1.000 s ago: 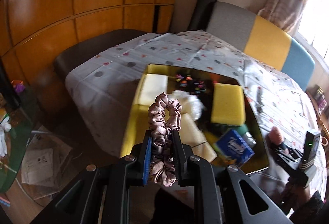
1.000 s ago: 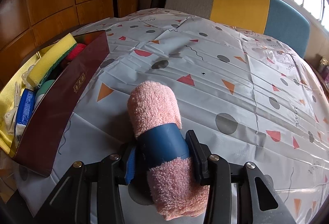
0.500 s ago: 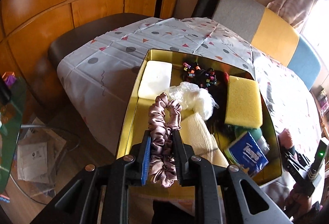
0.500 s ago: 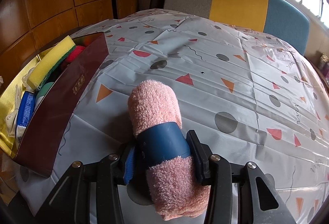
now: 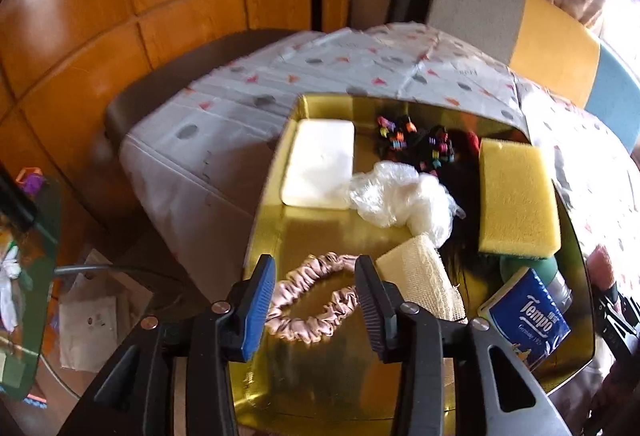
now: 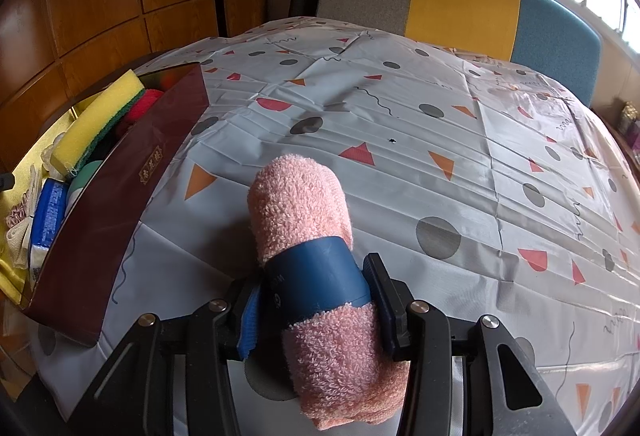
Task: Organize soft objects
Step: 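Carry the scrunchie into the gold tray and open the left gripper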
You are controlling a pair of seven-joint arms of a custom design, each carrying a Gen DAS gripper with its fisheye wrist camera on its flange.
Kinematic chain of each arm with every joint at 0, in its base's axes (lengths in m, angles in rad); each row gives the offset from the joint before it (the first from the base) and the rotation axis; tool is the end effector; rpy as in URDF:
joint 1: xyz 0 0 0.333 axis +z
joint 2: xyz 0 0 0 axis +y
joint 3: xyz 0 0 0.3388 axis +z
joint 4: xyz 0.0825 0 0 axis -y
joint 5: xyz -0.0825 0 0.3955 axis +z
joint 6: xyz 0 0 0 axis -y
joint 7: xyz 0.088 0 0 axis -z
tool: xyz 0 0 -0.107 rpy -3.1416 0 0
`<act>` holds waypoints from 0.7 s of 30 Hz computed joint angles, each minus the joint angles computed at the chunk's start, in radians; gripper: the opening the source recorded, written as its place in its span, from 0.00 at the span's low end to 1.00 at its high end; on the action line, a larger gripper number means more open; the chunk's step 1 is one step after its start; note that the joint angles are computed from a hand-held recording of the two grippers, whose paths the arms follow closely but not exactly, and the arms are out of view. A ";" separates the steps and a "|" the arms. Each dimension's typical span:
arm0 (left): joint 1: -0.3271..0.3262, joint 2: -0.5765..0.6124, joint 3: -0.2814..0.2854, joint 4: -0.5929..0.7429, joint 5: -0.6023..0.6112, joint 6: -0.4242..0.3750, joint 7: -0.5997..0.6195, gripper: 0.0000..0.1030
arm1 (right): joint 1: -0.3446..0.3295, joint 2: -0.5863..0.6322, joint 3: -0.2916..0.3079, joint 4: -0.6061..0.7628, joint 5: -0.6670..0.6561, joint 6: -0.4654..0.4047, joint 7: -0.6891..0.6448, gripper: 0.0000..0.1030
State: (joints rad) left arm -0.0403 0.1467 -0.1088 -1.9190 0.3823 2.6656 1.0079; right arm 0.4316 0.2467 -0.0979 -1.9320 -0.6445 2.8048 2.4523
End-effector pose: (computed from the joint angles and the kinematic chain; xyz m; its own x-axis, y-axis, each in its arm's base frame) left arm 0.6419 -0.1040 0.5011 0.1296 -0.9915 0.0090 -0.7910 -0.1089 -0.6021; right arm 0.6154 0.2485 0.4403 0.0071 -1.0000 0.0036 -0.7502 -0.0077 -0.6611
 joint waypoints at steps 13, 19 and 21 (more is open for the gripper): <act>0.002 -0.167 -0.009 -0.113 0.240 0.075 -0.262 0.43 | 0.002 -0.001 -0.001 0.001 -0.017 -0.007 0.014 0.45; 0.009 -0.190 -0.022 -0.132 0.223 0.077 -0.252 0.45 | 0.000 -0.001 0.001 0.001 -0.020 -0.008 0.016 0.45; 0.009 -0.192 -0.025 -0.136 0.217 0.072 -0.248 0.45 | 0.000 -0.002 0.001 0.000 -0.021 -0.008 0.017 0.45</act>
State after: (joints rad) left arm -0.0311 -0.0453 -0.1335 -2.0545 0.5994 2.7379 0.7603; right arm 0.4316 0.2449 -0.0971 -1.9317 -0.6658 2.7967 2.4693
